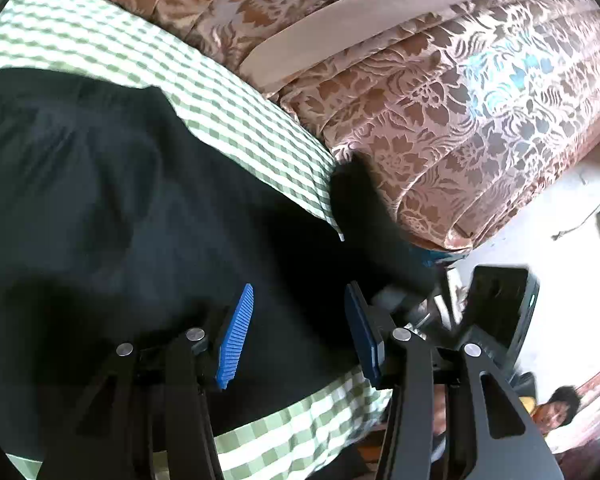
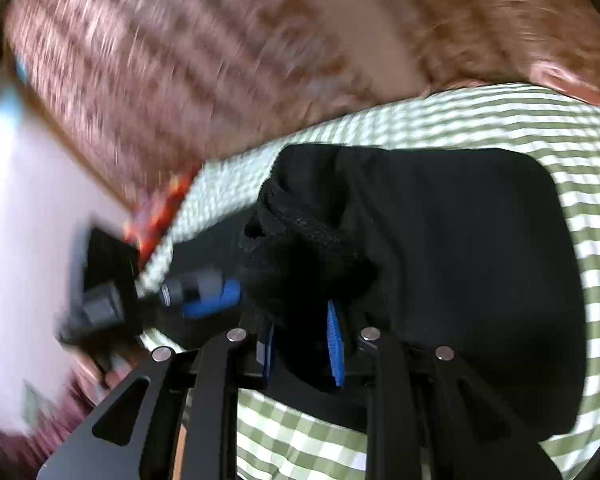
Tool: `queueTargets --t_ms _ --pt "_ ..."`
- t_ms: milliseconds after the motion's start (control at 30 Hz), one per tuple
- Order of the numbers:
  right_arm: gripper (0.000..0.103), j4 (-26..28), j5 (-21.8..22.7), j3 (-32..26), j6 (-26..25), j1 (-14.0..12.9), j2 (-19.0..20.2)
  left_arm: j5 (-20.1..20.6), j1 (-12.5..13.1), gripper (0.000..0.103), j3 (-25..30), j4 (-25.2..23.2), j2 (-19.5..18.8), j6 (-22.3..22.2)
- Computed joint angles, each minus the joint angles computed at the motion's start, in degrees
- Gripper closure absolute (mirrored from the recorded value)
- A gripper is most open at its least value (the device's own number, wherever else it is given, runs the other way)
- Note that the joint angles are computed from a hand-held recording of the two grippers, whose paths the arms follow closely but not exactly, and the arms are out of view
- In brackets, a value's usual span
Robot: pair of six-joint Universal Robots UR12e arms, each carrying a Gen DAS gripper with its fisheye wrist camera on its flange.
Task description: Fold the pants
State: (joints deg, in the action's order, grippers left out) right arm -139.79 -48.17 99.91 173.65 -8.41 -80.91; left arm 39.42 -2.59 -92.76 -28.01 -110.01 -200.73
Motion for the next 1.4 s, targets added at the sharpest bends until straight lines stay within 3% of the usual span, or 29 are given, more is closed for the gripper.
queueTargets --t_ms 67,100,133,300,467,567,633,667,700,733,900,967,1033,1133,1200,1267,1400 --pt "0.066 1.1 -1.2 0.6 -4.4 1.1 -0.2 -0.5 0.1 0.052 0.0 0.0 -0.2 -0.7" --pt "0.052 1.6 0.2 1.3 -6.6 1.1 -0.4 -1.0 0.1 0.047 0.1 0.1 -0.3 -1.0" --pt "0.047 3.7 2.9 1.7 -8.6 0.6 -0.6 -1.9 0.2 0.046 0.1 0.3 -0.5 -1.6" --pt "0.047 7.0 7.5 4.1 -11.6 -2.2 -2.9 -3.0 -0.1 0.046 0.7 -1.0 -1.4 -2.4" --pt "0.047 3.2 5.2 6.8 -6.7 -5.3 -5.9 -1.1 -1.1 0.046 2.5 -6.0 -2.4 -1.3" --pt "0.049 -1.0 3.0 9.5 -0.8 -8.6 -8.1 -0.1 -1.7 0.047 3.6 -9.3 -2.9 0.5" --pt "0.061 -3.0 1.4 10.5 2.8 -10.3 -8.7 1.1 -2.3 0.071 4.4 -11.4 -2.9 2.8" --pt "0.065 -3.8 0.1 11.0 4.6 -11.1 -9.0 2.7 -2.8 0.088 4.9 -12.4 -2.9 4.3" --pt "0.072 -4.3 -1.5 11.3 6.2 -11.7 -9.1 4.5 -3.3 0.092 5.2 -11.9 -2.8 5.2" --pt "0.078 -4.2 -2.7 11.6 6.9 -12.2 -9.5 5.3 -3.5 0.093 5.4 -10.3 -2.7 5.3" --pt "0.082 -5.0 -4.8 11.6 9.8 -12.7 -9.0 6.5 -3.5 0.093 5.0 0.6 -1.3 6.9" --pt "0.082 -5.0 -4.5 11.4 9.9 -12.5 -8.7 9.3 -3.6 0.093 4.8 0.0 -0.5 10.0" --pt "0.082 -5.4 -4.0 11.0 9.4 -12.0 -8.3 13.7 -3.9 0.093 4.4 -3.8 0.0 13.8" --pt "0.082 -5.5 -4.2 10.2 7.0 -10.7 -7.7 19.7 -4.5 0.093 4.1 -8.9 -0.5 15.8" --pt "0.082 -5.1 -4.1 10.0 4.8 -9.9 -7.5 20.3 -4.4 0.093 3.0 -7.3 -0.7 15.0" --pt "0.081 -2.5 -8.2 9.0 0.6 -8.2 -7.4 20.5 -4.4 0.092 2.6 -6.4 -0.6 14.1" --pt "0.081 -1.6 -7.8 9.4 0.7 -8.6 -7.2 20.1 -3.9 0.088 1.9 -6.2 0.7 11.9"
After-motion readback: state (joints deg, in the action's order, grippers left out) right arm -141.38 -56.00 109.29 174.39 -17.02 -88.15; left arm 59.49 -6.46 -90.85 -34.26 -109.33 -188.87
